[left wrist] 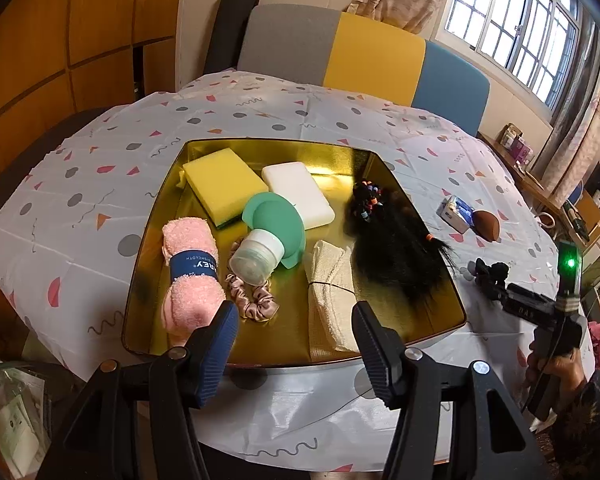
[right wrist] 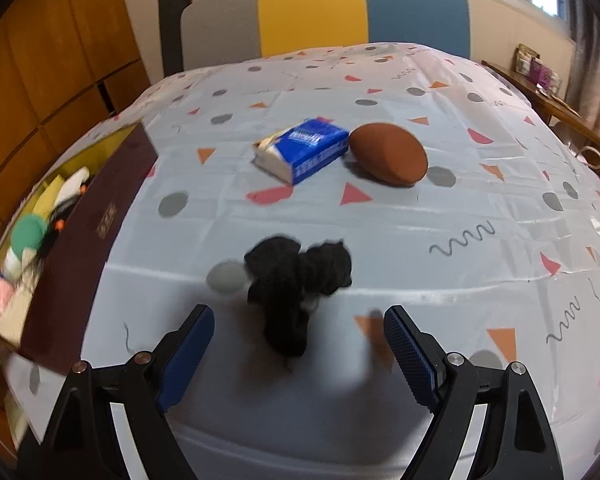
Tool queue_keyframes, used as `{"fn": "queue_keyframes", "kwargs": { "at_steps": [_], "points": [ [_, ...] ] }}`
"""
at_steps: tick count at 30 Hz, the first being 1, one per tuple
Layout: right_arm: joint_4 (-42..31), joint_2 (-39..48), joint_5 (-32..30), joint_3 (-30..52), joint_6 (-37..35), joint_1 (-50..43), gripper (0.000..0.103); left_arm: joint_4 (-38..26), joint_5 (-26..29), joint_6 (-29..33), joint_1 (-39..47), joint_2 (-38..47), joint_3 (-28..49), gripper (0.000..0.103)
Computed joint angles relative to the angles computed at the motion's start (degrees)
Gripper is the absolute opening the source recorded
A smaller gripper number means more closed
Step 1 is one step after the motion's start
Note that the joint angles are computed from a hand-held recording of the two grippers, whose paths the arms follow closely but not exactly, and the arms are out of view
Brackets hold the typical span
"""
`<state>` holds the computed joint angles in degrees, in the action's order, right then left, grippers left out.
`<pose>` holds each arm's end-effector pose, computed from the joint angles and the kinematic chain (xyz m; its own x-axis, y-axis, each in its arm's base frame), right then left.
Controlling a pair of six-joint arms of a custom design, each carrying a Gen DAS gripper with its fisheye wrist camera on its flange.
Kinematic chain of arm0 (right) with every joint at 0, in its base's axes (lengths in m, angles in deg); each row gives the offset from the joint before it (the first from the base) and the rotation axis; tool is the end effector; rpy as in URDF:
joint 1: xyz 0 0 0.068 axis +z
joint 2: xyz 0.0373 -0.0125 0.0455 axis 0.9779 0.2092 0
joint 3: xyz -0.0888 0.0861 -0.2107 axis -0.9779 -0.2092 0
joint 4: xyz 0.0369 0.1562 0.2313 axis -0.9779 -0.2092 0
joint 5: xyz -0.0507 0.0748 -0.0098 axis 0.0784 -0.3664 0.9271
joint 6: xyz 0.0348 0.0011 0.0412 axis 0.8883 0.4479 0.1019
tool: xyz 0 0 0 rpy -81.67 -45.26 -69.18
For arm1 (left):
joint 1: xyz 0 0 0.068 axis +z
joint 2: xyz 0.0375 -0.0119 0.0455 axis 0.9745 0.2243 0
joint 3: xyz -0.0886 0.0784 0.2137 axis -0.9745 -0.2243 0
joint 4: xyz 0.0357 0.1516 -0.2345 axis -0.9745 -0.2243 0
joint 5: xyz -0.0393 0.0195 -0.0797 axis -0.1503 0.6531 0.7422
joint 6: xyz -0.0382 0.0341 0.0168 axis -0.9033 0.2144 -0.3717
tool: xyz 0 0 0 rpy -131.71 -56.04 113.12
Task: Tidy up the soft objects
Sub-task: 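Open and close the right tool to regrip the black scrunchie, then carry the black scrunchie into the gold tray and open the right tool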
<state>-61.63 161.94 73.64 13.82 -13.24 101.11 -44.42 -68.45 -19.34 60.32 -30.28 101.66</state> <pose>0.3359 0.1441 0.1398 -0.7801 -0.1463 -0.6083 -0.2687 0.9564 0.1147 0.1615 -0.0407 0.2185 -0.7173 -0.2883 -0.6343 -0.2311 0.9573 -0.1738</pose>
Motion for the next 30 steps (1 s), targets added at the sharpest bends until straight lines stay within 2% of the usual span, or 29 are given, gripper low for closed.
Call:
{"fn": "queue_keyframes", "kwargs": {
  "at_steps": [4,5,6,7,8,11,16,22,30],
  "points": [
    [-1.9,4.0,3.9,6.2,-0.6,0.9,0.087,-0.3,0.1,0.0,0.3,-0.1,0.2,0.060],
    [-2.8,5.1,4.9,7.8,-1.0,1.3,0.080,-0.4,0.2,0.0,0.4,-0.2,0.2,0.060],
    [-4.6,6.9,6.4,10.3,-1.8,2.1,0.048,-0.6,0.4,0.1,0.7,-0.3,0.3,0.060],
    [-6.3,8.4,7.5,12.2,-2.5,2.7,0.029,-0.7,0.5,0.2,0.9,-0.5,0.3,0.060],
    [-7.2,9.3,8.0,13.1,-2.8,3.1,0.019,-0.9,0.6,0.3,1.1,-0.8,0.2,0.060],
    [-6.0,9.2,11.3,11.8,-3.6,4.7,0.019,-1.2,1.0,0.5,2.1,-1.5,0.0,0.060],
    [-8.2,8.7,10.3,12.4,-4.7,4.3,0.018,-1.6,0.6,1.2,3.1,-2.9,-0.6,0.060],
    [-7.7,8.4,12.1,11.3,-3.5,5.4,0.018,-3.3,-1.1,1.5,2.6,-5.2,-0.3,0.060],
    [-8.2,2.1,4.9,11.7,0.6,6.3,0.016,-4.8,-0.9,2.1,3.7,-7.3,-0.6,0.060]
  ]
}}
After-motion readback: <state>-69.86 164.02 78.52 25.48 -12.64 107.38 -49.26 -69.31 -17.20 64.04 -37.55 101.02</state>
